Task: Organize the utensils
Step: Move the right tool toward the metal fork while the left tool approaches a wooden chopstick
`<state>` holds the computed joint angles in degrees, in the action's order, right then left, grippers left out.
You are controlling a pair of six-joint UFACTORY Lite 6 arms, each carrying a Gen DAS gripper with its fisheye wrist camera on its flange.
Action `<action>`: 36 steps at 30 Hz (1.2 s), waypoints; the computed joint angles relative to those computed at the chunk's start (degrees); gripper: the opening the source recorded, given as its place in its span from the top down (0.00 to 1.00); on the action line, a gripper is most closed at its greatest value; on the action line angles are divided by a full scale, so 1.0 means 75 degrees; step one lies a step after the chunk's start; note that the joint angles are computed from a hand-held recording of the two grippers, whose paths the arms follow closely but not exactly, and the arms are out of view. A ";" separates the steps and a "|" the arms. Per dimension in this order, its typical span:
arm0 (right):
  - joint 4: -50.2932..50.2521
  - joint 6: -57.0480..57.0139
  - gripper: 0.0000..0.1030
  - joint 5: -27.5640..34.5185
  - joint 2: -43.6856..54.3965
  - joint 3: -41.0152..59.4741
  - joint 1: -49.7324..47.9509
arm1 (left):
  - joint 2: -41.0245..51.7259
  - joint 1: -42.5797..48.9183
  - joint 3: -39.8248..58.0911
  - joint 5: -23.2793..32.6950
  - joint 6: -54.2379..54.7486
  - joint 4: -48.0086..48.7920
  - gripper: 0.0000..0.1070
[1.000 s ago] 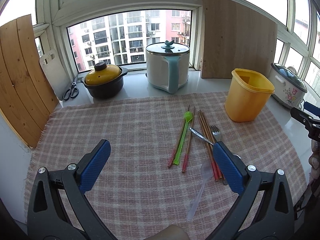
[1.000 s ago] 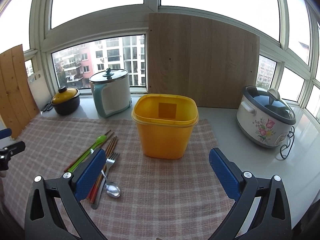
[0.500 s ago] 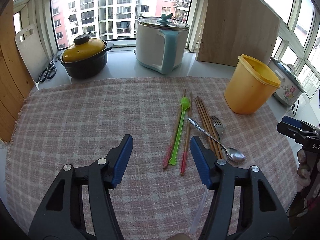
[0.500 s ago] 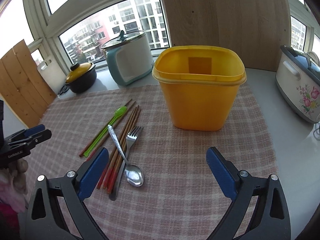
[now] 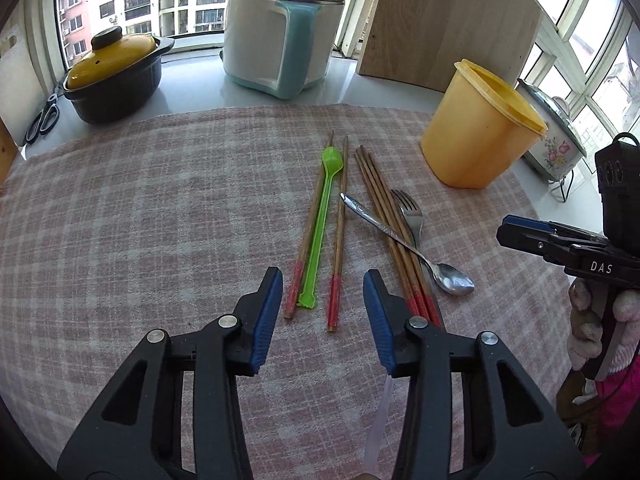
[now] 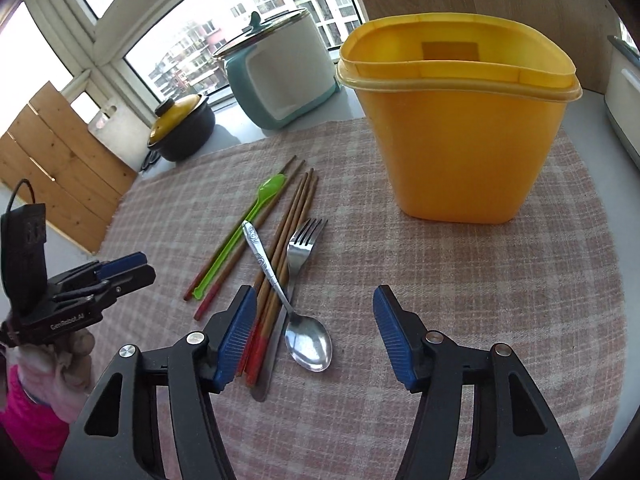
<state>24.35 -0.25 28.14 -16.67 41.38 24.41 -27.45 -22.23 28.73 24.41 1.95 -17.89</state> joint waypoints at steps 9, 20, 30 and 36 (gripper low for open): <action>0.0134 -0.0501 0.54 0.0297 0.0514 0.0218 0.0237 | -0.0508 -0.1054 -0.0789 0.0155 -0.0349 -0.0344 0.67; 0.0462 -0.0466 0.66 -0.0383 0.1535 0.0532 0.0393 | -0.0017 -0.0229 -0.0661 -0.0148 0.0516 -0.0892 0.72; 0.0349 0.0092 0.71 -0.0959 0.2344 0.0950 0.0509 | 0.2573 0.0773 0.1160 -0.0739 0.2065 -0.1394 0.78; 0.0723 -0.0144 0.74 -0.1054 0.2503 0.0961 0.0409 | 0.3901 0.0565 0.2159 -0.0965 0.1868 -0.0945 0.85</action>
<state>29.77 -1.33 20.24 2.10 48.58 27.48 1.81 -17.99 44.92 17.18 15.96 -24.98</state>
